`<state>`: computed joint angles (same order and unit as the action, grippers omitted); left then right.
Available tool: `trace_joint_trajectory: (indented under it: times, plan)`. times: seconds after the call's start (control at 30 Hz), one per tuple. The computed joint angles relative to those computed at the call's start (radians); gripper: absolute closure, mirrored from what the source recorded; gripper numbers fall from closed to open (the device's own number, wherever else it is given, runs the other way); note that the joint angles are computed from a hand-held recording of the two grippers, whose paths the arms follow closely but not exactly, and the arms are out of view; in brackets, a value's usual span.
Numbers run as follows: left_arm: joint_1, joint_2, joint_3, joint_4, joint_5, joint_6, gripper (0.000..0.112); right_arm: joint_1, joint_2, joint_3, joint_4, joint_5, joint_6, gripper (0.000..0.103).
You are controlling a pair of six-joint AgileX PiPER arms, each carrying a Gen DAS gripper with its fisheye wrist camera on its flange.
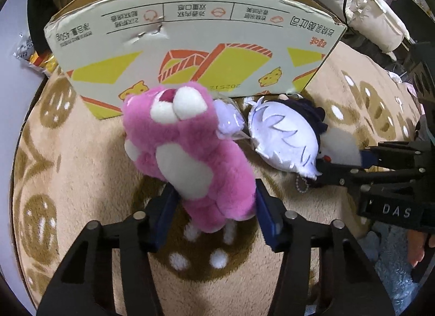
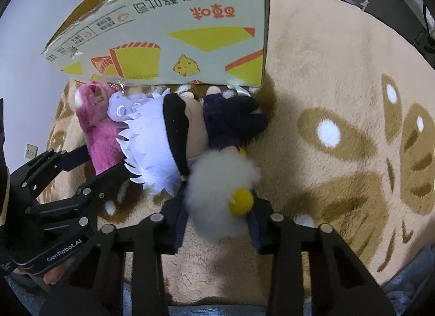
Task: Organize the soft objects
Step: 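Lower the left tool onto the pink plush bear while the right tool lowers onto the white penguin plush, then grasp the pink plush bear with the left tool while the right tool grasps the penguin plush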
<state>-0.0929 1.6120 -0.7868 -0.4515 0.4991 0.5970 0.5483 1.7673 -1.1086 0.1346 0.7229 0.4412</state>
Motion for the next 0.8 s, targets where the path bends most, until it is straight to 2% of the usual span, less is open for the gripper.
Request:
trace_joint_trajectory:
  times: [0.23, 0.43, 0.53, 0.6, 0.67, 0.8]
  plan:
    - [0.062, -0.049, 0.021, -0.017, 0.031, 0.051, 0.062, 0.007, -0.023, -0.004, -0.024, 0.015, 0.020, 0.067]
    - [0.101, 0.002, -0.013, -0.075, 0.054, 0.059, 0.057, -0.025, -0.046, 0.014, 0.009, 0.026, -0.031, 0.067]
    - [0.075, -0.002, 0.000, -0.055, 0.020, 0.044, 0.056, -0.043, -0.058, 0.028, 0.034, 0.023, -0.054, 0.067]
    - [0.052, 0.002, 0.005, -0.035, -0.005, 0.024, 0.051, -0.055, -0.050, 0.028, 0.048, 0.018, -0.070, 0.067]
    - [0.019, 0.013, 0.004, 0.023, -0.032, -0.048, 0.051, -0.060, -0.044, 0.028, 0.051, 0.015, -0.081, 0.067]
    - [-0.007, 0.025, 0.000, 0.065, -0.049, -0.090, 0.051, -0.061, -0.039, 0.028, 0.047, 0.014, -0.083, 0.066]
